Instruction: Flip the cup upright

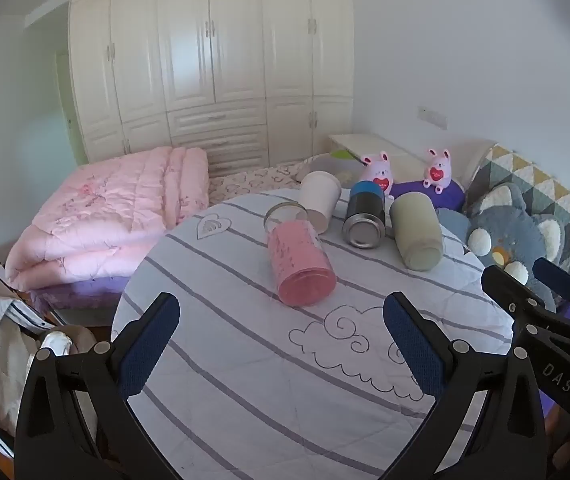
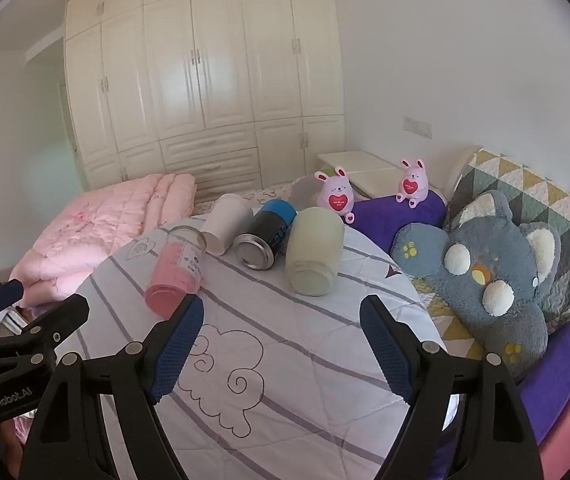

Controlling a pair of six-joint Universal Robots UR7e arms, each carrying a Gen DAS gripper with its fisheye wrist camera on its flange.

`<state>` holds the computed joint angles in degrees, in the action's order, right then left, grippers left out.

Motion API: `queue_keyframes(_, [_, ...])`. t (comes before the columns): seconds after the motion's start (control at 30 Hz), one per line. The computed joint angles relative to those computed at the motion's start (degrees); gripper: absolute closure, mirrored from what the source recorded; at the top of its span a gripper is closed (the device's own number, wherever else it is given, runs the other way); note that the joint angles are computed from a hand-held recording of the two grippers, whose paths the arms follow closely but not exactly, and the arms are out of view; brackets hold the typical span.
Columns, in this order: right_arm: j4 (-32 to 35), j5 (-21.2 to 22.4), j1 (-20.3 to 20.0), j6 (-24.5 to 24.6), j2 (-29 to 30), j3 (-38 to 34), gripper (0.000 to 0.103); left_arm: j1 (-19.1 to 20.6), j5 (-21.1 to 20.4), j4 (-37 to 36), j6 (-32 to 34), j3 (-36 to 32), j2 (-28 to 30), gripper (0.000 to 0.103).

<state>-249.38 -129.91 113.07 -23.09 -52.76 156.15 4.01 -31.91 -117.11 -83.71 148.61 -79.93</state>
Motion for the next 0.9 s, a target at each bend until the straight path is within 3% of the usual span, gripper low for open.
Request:
queue_keyframes(0.53, [-1.8,1.2,-1.1,-0.8,1.9,-0.5,0.021,1.3,-0.3,-1.0,0.0,0.9,-1.0,0.0])
queue_keyframes(0.9, [-0.5,0.0,0.5,0.1,2.0,-0.8,0.021,1.8,-0.4,-2.8,0.2,1.9,-0.7,0.0])
